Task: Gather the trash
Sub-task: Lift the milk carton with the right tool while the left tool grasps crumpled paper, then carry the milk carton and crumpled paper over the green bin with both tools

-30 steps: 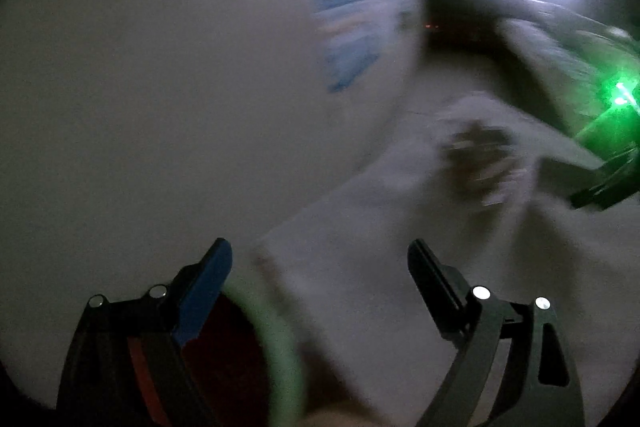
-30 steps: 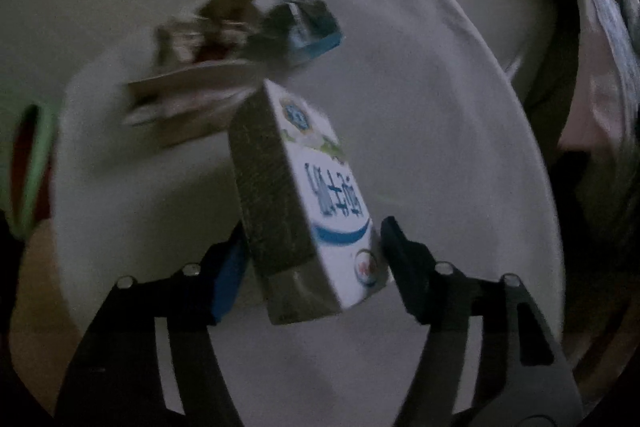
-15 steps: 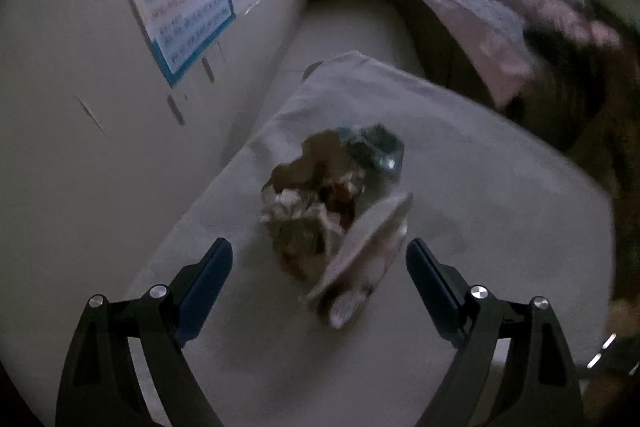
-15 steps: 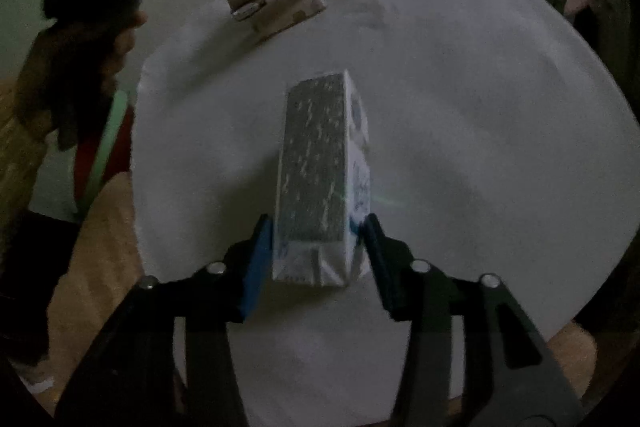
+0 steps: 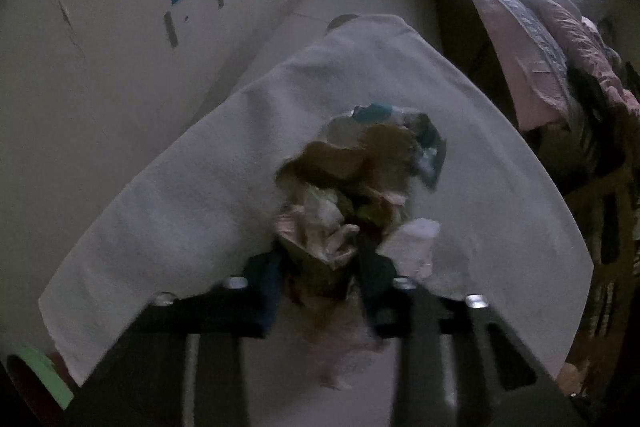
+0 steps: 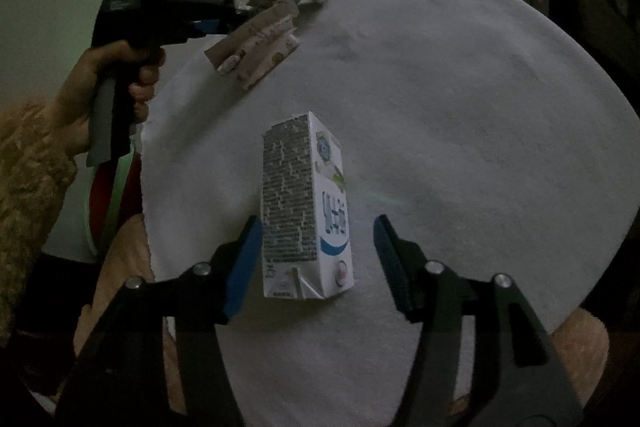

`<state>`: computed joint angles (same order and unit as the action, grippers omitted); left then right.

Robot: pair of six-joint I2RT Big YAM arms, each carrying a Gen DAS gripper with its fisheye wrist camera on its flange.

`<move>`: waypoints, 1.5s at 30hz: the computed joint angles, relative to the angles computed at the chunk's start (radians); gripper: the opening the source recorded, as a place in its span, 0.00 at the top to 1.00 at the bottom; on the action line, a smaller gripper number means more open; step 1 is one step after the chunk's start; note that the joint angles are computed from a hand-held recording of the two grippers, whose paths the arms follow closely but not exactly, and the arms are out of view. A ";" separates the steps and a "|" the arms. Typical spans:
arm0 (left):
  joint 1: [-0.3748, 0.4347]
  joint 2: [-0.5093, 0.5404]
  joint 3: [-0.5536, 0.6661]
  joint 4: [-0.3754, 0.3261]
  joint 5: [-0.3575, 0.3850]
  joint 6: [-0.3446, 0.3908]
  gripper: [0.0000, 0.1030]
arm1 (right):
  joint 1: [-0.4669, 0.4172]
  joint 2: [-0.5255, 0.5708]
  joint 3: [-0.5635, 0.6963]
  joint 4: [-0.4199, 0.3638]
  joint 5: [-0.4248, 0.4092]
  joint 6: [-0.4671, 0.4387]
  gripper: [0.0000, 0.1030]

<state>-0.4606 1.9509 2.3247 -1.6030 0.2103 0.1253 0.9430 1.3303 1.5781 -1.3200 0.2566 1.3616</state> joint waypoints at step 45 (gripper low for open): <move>0.158 -0.681 -0.823 0.248 0.004 0.160 0.76 | 0.015 0.228 0.245 -0.270 0.012 -0.021 0.38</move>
<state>-0.3027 1.2703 1.5020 -1.3547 0.2140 0.2849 0.9580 1.5584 1.8233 -1.5896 0.2682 1.3404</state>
